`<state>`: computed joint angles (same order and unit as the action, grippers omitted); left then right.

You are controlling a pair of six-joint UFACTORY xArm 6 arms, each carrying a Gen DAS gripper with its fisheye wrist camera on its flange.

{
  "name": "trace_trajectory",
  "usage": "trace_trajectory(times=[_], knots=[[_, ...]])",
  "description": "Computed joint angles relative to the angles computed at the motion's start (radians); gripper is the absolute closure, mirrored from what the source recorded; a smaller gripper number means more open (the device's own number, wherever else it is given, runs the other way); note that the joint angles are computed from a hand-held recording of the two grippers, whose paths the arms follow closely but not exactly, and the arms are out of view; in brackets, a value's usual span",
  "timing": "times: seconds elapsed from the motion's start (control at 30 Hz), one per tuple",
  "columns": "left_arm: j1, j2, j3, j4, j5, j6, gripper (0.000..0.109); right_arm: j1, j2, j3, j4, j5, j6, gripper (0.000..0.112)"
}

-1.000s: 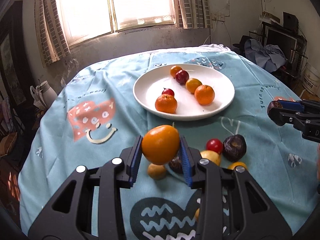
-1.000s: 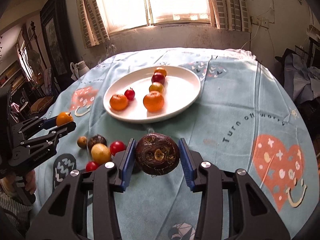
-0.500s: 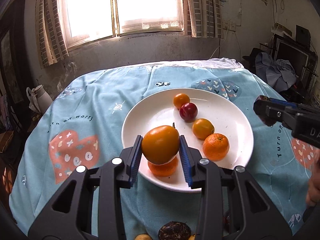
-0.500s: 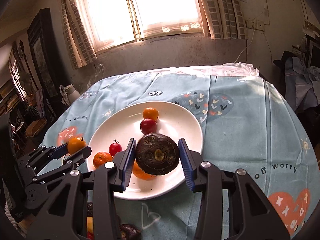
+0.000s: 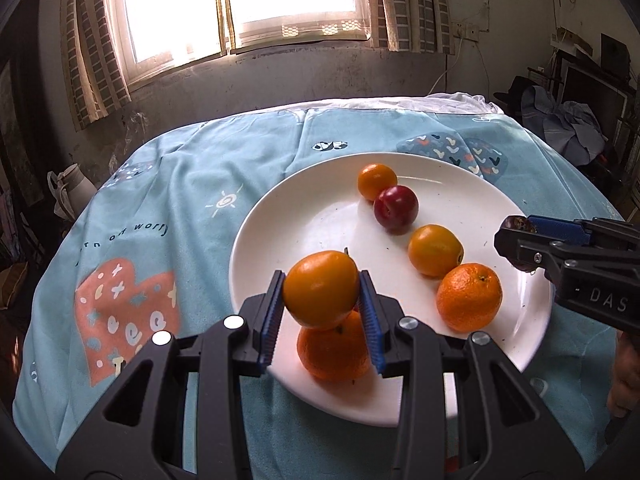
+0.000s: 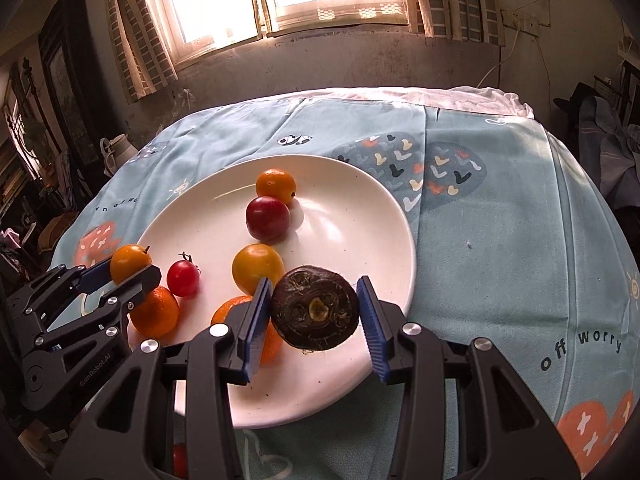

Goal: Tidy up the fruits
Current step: 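Carry both fruits over the white plate and open both grippers, then move both open grippers from the plate back toward the remaining fruits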

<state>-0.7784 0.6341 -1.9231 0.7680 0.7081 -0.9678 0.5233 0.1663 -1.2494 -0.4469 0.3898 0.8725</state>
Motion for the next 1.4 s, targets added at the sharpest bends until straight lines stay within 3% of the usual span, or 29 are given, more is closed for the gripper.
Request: trace_trajectory(times=[0.07,0.13,0.17,0.2,0.37,0.43,0.73,1.0,1.07,1.13,1.27,1.4], knots=[[-0.001,0.000,0.002,0.012,0.000,-0.007,0.071,0.000,0.002,0.000,0.017,-0.002,-0.005,0.067],[-0.002,-0.002,0.005,0.019,-0.003,-0.010,0.062,-0.001,-0.002,0.007,0.038,-0.019,-0.017,0.058],[-0.003,-0.004,0.008,0.033,-0.002,-0.020,0.060,-0.001,-0.008,0.010,0.011,-0.021,0.008,0.049],[-0.006,-0.006,0.009,0.048,0.001,-0.029,0.054,-0.001,-0.017,0.015,-0.034,-0.026,0.048,0.047],[-0.017,-0.017,0.018,0.092,0.005,-0.052,0.045,-0.001,-0.049,0.032,-0.074,-0.050,0.086,0.047],[-0.021,-0.028,0.028,0.121,0.011,-0.076,0.036,-0.001,-0.060,0.038,-0.070,-0.058,0.086,0.047],[-0.051,-0.107,0.112,0.220,0.032,-0.159,0.027,0.025,-0.131,0.077,-0.093,-0.085,0.127,0.047],[-0.098,-0.293,0.331,0.328,0.047,-0.337,0.023,0.085,-0.240,0.157,-0.203,-0.078,0.243,0.047],[-0.117,-0.342,0.387,0.369,0.067,-0.394,0.021,0.104,-0.282,0.201,-0.252,-0.079,0.296,0.047],[-0.138,-0.386,0.443,0.405,0.095,-0.449,0.016,0.123,-0.330,0.252,-0.382,-0.070,0.437,0.047],[-0.160,-0.466,0.566,0.391,0.107,-0.518,0.015,0.168,-0.390,0.342,-0.475,-0.061,0.552,0.046],[-0.175,-0.522,0.660,0.357,0.116,-0.571,0.015,0.202,-0.405,0.414,-0.379,-0.060,0.497,0.046]])
